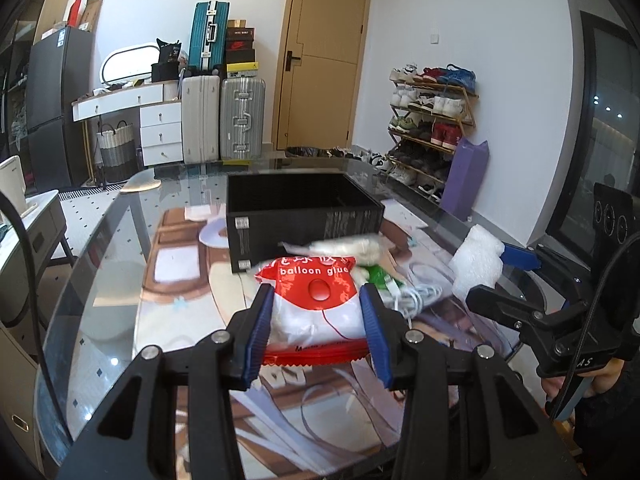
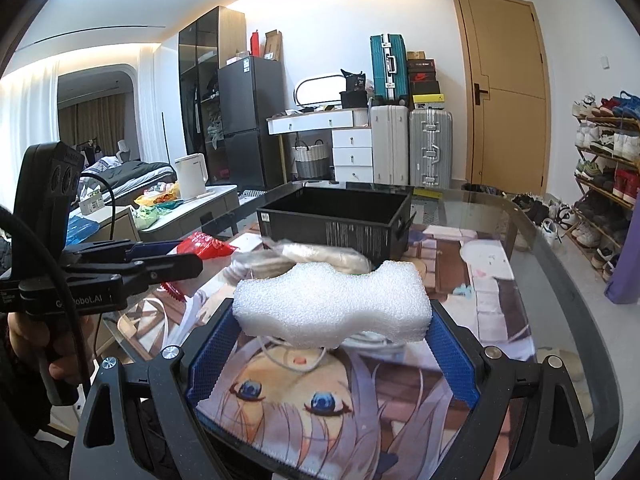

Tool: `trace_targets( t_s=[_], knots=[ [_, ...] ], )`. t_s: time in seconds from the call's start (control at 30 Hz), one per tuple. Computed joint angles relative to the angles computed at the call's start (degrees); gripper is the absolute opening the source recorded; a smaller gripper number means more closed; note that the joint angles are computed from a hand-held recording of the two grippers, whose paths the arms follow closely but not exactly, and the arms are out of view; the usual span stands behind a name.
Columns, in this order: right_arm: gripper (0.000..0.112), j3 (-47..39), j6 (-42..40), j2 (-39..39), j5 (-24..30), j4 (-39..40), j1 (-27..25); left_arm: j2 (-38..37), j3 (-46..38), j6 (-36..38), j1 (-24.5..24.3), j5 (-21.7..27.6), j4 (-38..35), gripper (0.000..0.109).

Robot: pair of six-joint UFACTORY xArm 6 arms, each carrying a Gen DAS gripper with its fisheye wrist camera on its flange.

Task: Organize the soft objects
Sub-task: 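Carry both items over the black box and release them inside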

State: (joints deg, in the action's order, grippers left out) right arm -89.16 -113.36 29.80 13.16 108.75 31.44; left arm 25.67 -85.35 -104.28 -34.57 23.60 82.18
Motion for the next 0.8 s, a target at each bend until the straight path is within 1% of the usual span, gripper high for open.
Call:
trace_targets(
  t_s=[0.4,0.53,0.67,0.8],
  knots=[
    [0.091,-6.07,11.95,2.75,1.51,-13.22,-1.09,1.1,-3.68,2.21,2.66,-0.71,-1.9,0.043],
    [0.091,-9.63,17.5,4.85,1.87,-19.22,-1.46,1.9,-5.41,4.43,3.3,-0.62,-3.75,0.043],
    [0.091,-13.13,21.55,6.85,2.86,-23.62,-1.8,3.25,-7.71,7.35,3.88,-0.3,-6.2,0.043],
    [0.091,-18.04,27.53,9.94,3.37,-30.01,-1.93,4.73,-10.13,10.72,4.75,-0.37,-8.93,0.043]
  ],
)
